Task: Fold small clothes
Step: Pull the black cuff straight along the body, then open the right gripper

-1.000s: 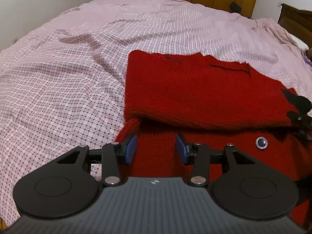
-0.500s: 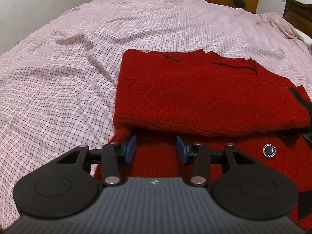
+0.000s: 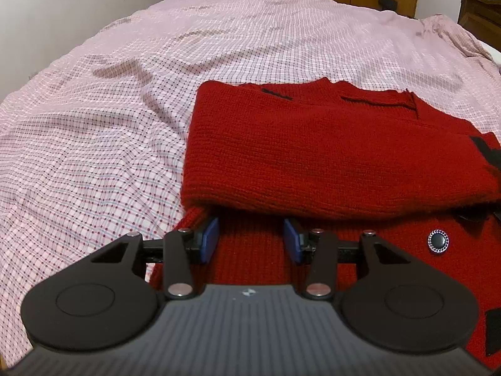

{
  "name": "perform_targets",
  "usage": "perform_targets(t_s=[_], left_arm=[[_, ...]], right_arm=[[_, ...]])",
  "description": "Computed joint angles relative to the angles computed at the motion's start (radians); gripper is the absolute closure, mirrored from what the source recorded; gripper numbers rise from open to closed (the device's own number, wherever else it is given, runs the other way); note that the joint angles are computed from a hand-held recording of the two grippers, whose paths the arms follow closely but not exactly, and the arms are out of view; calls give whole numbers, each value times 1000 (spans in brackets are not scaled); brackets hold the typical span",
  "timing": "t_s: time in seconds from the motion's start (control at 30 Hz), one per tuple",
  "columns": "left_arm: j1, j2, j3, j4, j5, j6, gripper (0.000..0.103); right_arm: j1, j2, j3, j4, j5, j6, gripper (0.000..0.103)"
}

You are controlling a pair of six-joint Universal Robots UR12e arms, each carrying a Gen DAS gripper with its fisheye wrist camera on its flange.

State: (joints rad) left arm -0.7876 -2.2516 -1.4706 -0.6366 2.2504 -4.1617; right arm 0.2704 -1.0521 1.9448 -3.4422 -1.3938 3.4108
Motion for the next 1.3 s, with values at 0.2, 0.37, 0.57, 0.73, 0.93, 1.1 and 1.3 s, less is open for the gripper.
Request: perform_targets(t_s=[0.2,0.37,0.57,0.73,0.93,1.1,1.3], left_arm=[[0,0,0,-1,3,1,51],[0,2,-4,7,4,-2,51],[3,-3,0,21,13,7,51],[10,-8,5,35,16,16,51],[14,-13,2,67,15,28,51],[18,-25,16,74,6,63,51],[23,-24,7,96,-6,82,51]], right_arm=[[-8,25,-14,-4,64,10,32],[-15,30,-12,-25,90,36,32],[-12,33,-19,-25,95,33,49],[-16,31,-31,-10,157,23,88],[-11,26,-24,-205,92,40,89],[-16,33,-45,-82,59,27,89],[-12,67,-42,-40,32,22,88]])
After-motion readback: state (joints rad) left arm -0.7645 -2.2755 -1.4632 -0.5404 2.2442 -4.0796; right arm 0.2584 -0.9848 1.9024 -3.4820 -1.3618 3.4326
